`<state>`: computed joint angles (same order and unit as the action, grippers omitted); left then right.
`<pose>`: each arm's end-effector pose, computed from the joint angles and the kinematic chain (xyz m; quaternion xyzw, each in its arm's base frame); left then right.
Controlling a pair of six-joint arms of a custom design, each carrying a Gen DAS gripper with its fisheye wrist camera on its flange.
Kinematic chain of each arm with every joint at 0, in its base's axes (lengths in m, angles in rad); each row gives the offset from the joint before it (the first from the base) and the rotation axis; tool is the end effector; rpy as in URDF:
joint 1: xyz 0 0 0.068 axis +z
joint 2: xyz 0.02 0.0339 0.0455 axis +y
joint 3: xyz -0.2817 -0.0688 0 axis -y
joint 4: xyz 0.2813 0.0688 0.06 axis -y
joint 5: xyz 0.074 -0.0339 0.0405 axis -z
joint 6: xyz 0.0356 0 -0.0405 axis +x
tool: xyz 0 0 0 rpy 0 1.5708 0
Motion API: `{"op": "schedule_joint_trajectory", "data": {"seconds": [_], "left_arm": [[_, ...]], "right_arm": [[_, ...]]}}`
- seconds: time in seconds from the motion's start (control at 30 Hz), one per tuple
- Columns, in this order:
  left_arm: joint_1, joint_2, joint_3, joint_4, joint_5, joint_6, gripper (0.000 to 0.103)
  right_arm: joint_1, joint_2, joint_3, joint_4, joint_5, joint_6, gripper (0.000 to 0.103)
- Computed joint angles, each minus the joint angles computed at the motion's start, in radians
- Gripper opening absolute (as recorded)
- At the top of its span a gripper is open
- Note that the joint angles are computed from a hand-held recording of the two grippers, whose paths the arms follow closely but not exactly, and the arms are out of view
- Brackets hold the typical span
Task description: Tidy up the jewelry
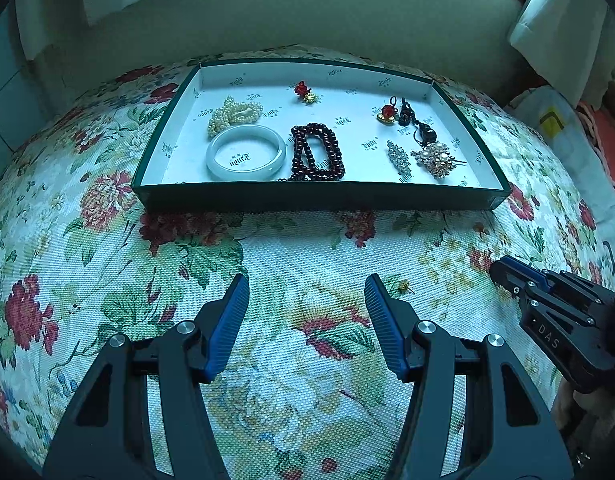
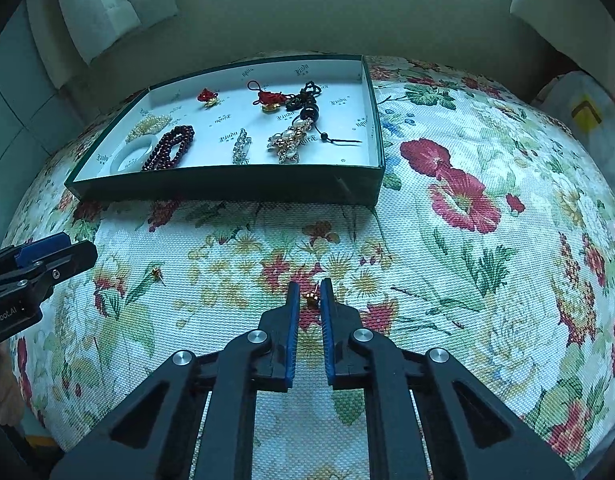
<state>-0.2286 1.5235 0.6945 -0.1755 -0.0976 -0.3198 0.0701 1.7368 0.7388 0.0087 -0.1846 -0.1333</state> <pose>0.2927 -0.0645 0.1357 -0.0573 0.9574 -0.0305 0.2813 0.3280 0.0296 0.0964 -0.1231 0.9463 0.0792 0.2881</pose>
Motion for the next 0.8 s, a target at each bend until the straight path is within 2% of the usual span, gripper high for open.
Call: {"op": "schedule_joint_trajectory", "data": {"seconds": [0.47, 0.63, 0.8], "left_arm": [[-0.074, 0.040, 0.026, 0.012, 0.009, 0.001, 0.058], [-0.108, 0.092, 0.061, 0.017, 0.013, -0.001, 0.050], [-0.125, 0.154, 0.096, 0.021, 0.027, -0.005, 0.030]], "right_arm": [[-0.017, -0.044, -0.021, -0.010, -0.014, -0.003, 0.007], [-0.040, -0.045, -0.029, -0.014, -0.035, -0.004, 0.007], [-0.049, -0.039, -0.030, -0.015, -0.054, 0.000, 0.007]]}}
